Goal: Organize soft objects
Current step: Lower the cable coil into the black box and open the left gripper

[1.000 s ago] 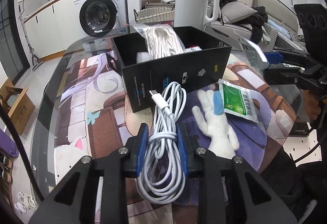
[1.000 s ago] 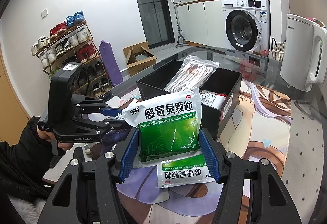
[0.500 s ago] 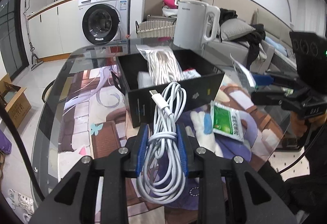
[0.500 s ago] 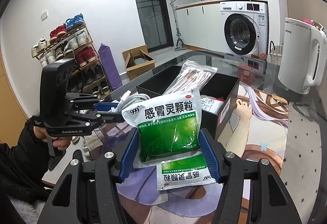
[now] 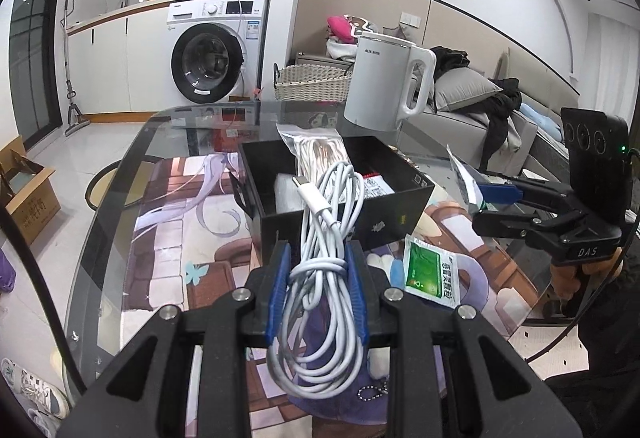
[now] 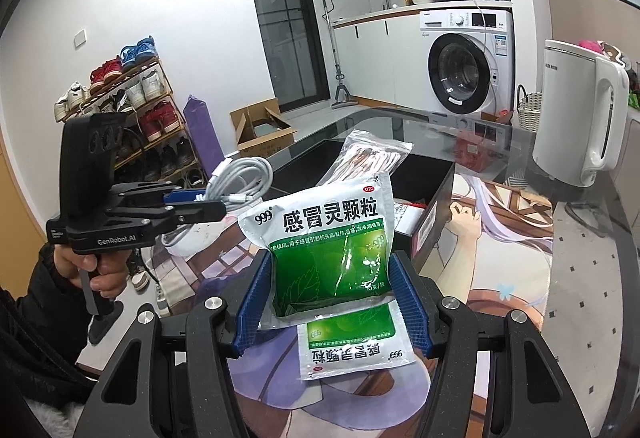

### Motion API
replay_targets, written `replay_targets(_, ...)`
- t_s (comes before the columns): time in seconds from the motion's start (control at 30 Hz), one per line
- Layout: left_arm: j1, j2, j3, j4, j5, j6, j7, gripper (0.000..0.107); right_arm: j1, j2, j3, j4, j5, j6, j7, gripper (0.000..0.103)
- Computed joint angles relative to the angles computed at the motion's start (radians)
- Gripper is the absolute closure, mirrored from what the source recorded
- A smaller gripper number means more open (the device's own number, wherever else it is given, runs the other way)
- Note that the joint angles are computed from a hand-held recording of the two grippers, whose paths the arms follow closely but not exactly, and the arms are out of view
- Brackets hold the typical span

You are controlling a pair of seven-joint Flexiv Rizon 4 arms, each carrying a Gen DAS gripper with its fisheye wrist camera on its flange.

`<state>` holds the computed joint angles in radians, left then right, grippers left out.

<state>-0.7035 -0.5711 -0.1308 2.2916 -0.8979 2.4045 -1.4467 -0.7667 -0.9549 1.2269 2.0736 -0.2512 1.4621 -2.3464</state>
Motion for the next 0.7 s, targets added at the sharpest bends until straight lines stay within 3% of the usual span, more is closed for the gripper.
replay_targets(0.33, 0.000, 0.002, -0.005, -0.035, -0.056, 0.024, 0.029, 0.081, 0.055, 0.032, -0.047, -0.002, -0.021, 0.082, 0.077, 0.043)
replay_targets(0.7, 0.018, -0.016, -0.003, -0.102, -0.114, 0.015, 0.102, 0.081, 0.148, 0.076, -0.131, -0.025, -0.137, 0.152, 0.202, 0.043)
